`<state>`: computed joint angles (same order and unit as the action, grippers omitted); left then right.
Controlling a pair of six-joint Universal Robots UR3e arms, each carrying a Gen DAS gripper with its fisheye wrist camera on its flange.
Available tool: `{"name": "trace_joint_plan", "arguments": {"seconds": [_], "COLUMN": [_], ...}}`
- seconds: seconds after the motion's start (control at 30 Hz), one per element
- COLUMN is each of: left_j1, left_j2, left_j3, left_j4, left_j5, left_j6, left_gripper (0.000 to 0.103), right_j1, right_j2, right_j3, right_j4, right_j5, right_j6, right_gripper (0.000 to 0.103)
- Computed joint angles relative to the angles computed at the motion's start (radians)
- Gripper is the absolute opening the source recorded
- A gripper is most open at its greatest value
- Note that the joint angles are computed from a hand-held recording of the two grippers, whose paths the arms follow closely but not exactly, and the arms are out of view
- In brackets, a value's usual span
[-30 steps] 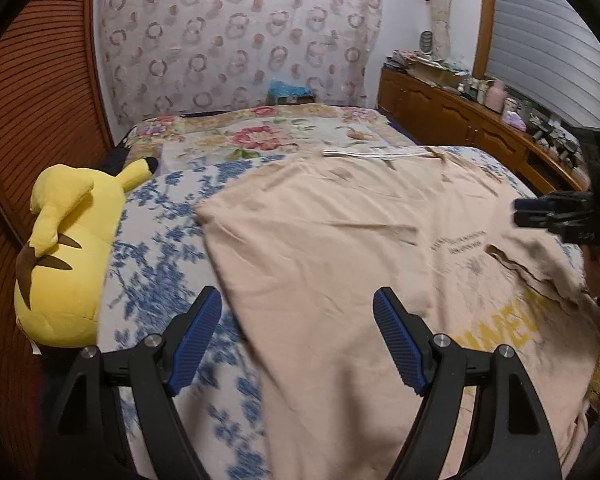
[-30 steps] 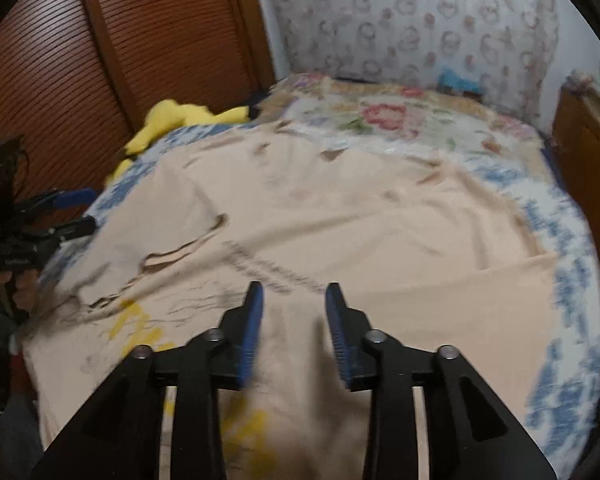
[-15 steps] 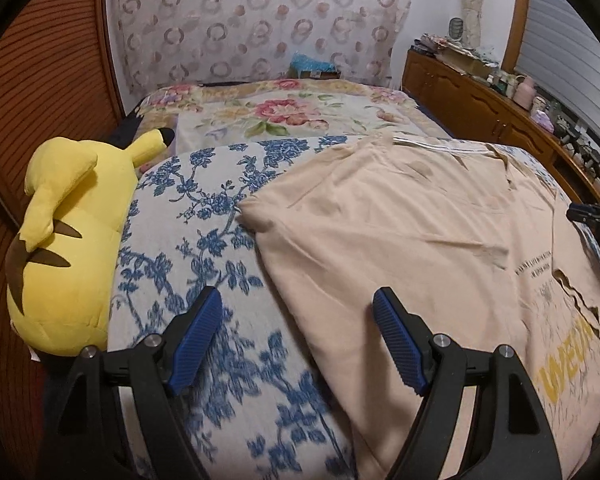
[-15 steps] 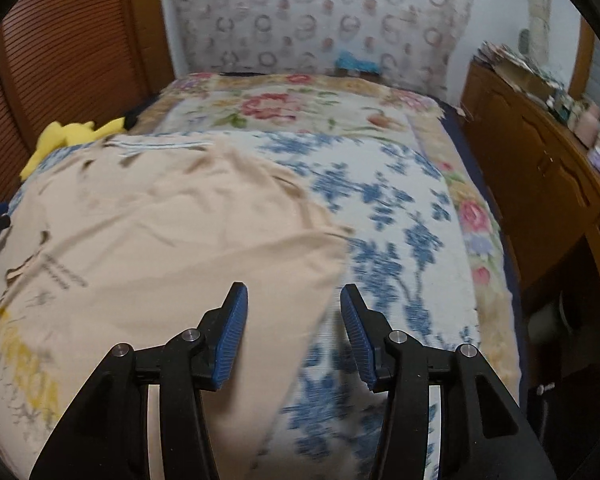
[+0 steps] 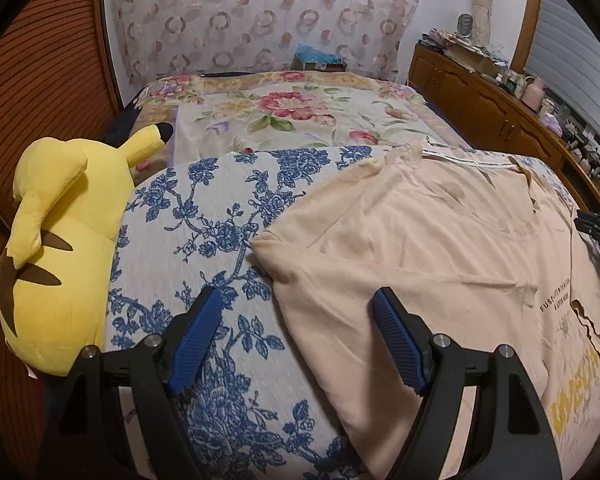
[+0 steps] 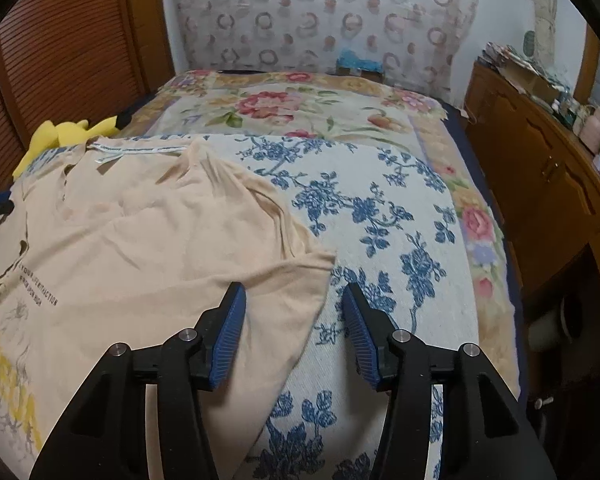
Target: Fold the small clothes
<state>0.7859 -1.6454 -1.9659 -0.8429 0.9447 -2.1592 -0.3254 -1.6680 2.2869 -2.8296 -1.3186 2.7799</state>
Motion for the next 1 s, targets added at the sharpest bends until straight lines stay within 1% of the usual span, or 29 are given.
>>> {"name": "trace_joint_plan", "arguments": {"seconds": [0.07, 0.23, 0.3, 0.43, 0.77, 0.83, 0.87, 1.0], "left_j1": [-0.005, -0.021, -0.022, -0.029, -0.031, -0.033, -0.033, -0.038], "left_j2": [-0.016, -0.051, -0.063, -0.083, -0.089, -0.088, -0.083, -0.090], "left_j3": [0.025, 0.079, 0.096, 0.126, 0.116, 0.115, 0.112, 0.129], "left_j4": [-0.008, -0.033, -0.041, -0.059, -0.029, -0.029, -0.031, -0.055], "left_j5": [0.004, 0.010, 0.007, -0.001, -0.007, -0.010, -0.012, -0.018], "left_j6": [-0.005, -0.015, -0.013, -0.007, -0.002, 0.003, 0.006, 0.007], "left_gripper": [0.079, 0.077, 0.073, 0.070, 0.069, 0.061, 0.052, 0.042], "right_j1": [-0.003, -0.007, -0.014, -0.008, -0.007, -0.007, -0.007, 0.011], "right_j2": [0.006, 0.011, 0.012, 0.014, 0.013, 0.016, 0.017, 0.059], "right_j3": [0.014, 0.013, 0.016, 0.013, 0.013, 0.012, 0.012, -0.034], "right_j4": [-0.030, -0.031, -0.033, -0.034, -0.034, -0.035, -0.036, -0.022], "right_j5": [0.007, 0.012, 0.018, 0.012, 0.011, 0.009, 0.011, 0.009], "right_j6": [0.004, 0.006, 0.000, 0.004, 0.005, 0.004, 0.002, -0.006], "right_gripper": [0.053, 0.054, 0.055, 0.055, 0.056, 0.056, 0.056, 0.056]}}
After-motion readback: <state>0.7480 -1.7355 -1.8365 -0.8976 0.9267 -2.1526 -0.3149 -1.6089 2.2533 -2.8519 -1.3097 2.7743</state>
